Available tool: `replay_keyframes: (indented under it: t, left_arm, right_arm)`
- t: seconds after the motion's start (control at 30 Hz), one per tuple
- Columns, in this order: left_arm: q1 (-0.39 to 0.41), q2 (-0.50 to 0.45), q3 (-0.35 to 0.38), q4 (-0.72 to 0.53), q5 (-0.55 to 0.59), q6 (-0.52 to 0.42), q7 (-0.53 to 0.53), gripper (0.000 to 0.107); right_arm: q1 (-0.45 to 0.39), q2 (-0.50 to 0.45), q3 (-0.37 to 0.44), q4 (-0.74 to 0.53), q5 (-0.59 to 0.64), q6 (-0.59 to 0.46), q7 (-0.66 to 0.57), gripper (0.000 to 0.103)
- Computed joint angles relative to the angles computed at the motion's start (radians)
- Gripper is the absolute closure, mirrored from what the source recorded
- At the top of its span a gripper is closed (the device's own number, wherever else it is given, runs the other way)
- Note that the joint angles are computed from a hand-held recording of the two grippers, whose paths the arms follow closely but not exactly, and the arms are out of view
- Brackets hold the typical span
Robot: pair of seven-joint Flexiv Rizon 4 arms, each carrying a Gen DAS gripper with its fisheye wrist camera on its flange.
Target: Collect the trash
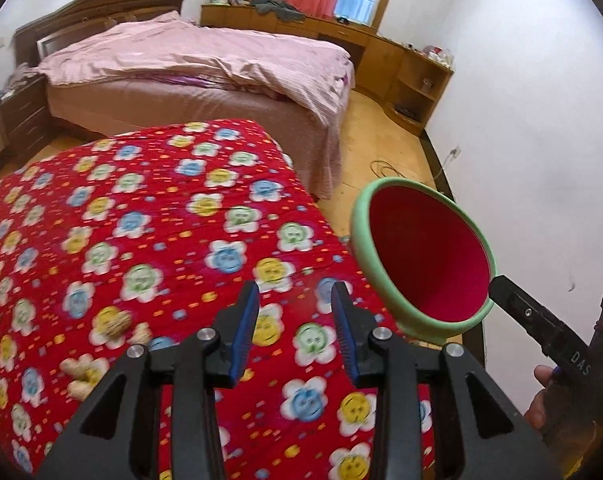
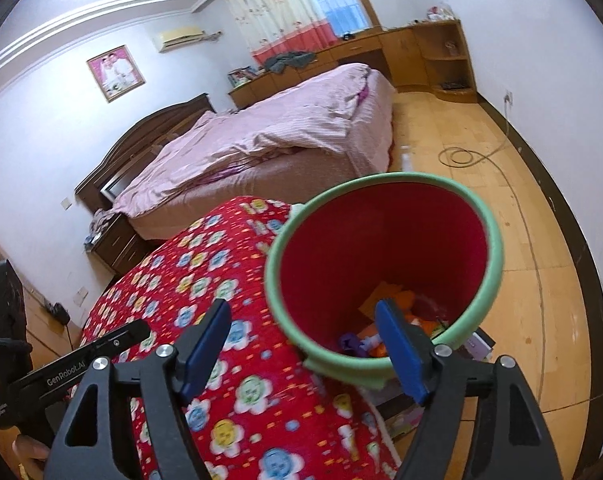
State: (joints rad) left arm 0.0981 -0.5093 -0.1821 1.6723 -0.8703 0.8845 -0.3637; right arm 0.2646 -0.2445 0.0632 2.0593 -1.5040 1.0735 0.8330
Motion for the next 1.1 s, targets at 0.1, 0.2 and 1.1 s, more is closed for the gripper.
replay_keyframes:
  t: [0.1, 0.2, 1.1]
  left_arm:
    - [0.020, -0.001, 0.006, -0.006, -0.017, 0.011, 0.010, 0.069]
    - [0.039, -0.001, 0.010, -0.009, -0.034, 0.021, 0.017, 0.063]
    - [0.046, 0.080, 0.023, 0.169, -0.400, 0.347, 0.289, 0.059]
  right_arm:
    - [0.025, -0.019, 0.007, -0.030, 0.005, -0.018, -0.023, 0.021]
    - [0.054, -0.033, 0.012, -0.055, 0.015, -0.037, -0.046, 0.019]
    - [0.229, -0.089, 0.028, -0.131, 0.005, -0.198, -0.102, 0.012]
